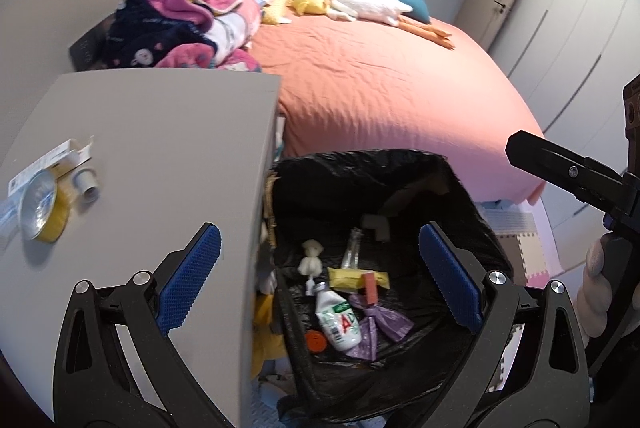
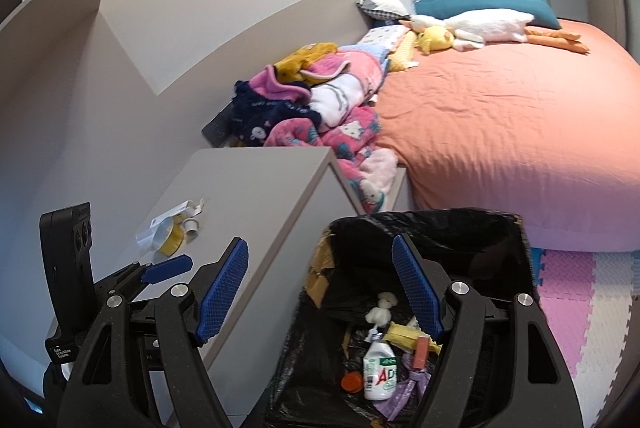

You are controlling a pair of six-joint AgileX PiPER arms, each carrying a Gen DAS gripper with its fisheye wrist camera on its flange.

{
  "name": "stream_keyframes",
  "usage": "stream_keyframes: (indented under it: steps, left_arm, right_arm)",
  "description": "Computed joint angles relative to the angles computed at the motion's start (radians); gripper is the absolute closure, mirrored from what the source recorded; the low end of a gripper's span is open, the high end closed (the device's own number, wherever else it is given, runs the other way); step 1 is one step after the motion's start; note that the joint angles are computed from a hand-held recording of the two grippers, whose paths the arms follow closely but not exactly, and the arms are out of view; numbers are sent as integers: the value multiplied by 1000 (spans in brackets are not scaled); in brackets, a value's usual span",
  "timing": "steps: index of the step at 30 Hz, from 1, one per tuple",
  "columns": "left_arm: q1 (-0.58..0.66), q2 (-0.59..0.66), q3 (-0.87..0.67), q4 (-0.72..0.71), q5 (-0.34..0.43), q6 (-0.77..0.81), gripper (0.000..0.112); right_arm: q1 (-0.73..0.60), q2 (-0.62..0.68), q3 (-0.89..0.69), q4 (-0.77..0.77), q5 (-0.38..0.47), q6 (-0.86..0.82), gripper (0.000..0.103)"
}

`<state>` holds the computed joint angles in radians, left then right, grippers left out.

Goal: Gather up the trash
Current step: 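Move both tools back toward the foil cup and grey cap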

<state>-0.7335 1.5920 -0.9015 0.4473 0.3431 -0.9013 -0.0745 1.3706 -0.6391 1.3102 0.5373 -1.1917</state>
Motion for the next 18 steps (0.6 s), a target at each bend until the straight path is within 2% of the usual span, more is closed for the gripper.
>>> stream_keyframes:
  steps: [6, 11, 18]
  left_arm:
    - [41, -69, 89, 100, -3, -100, 16]
    - [85, -126, 151, 155, 1, -156, 16]
    - [181, -216, 253, 187, 1, -191, 16]
  right_arm:
    - [120, 32, -13, 98, -50, -55, 28]
    - [192, 78, -33, 228, -35, -170, 28]
    - [332, 159, -113, 216, -80, -131, 28]
